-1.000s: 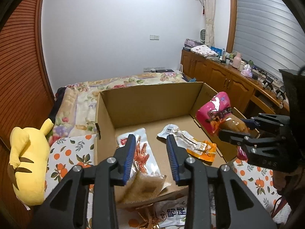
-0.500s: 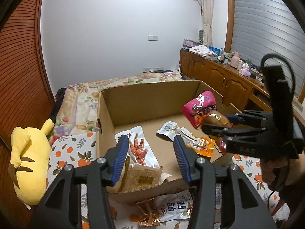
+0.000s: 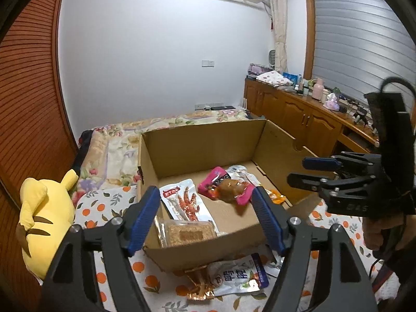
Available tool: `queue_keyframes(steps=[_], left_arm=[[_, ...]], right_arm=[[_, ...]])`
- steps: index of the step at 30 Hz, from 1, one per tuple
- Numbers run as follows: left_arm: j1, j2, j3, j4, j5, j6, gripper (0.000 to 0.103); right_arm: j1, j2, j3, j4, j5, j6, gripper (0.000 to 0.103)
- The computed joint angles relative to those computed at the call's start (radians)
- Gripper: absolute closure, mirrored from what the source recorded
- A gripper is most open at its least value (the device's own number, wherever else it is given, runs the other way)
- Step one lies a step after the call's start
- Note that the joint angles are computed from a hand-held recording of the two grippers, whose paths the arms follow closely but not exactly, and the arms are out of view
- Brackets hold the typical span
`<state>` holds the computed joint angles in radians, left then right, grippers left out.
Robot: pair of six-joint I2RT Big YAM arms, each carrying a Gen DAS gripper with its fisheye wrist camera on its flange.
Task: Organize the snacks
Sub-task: 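Move both tools back to the snacks beside the box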
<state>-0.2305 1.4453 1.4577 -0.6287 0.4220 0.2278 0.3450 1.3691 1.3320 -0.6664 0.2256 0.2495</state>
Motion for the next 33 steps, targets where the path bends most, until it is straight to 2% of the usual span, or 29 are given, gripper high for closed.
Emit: queue_keyframes(steps=[7,14,19,22,33], left_arm=[[0.017,-0.079,-0.077,-0.005,0.048,0.043,0.029],[0.044,-0.142,-0.193,-0.036,0.105,0.1,0.029],[0.061,-0.16,-0.266,-0.069,0.091,0.137,0.029],[0.07,-0.181,-0.323,-0.053,0.063,0.153,0.029],[0.114,-0.179,-0.407,-0.072,0.022,0.21,0.029]], right_arm=[[0.036,-0.133,-0.118,-0.002,-0.004,-0.02,0.047],[0.078,-0.208,-0.233,0.003,-0.022,0.026,0.047],[0.129,-0.223,-0.3,0.023,-0.014,0.052,0.047],[0.16,-0.223,-0.333,0.038,-0.011,0.069,0.047],[0.216,-0.192,-0.374,0.063,-0.02,0.087,0.047]])
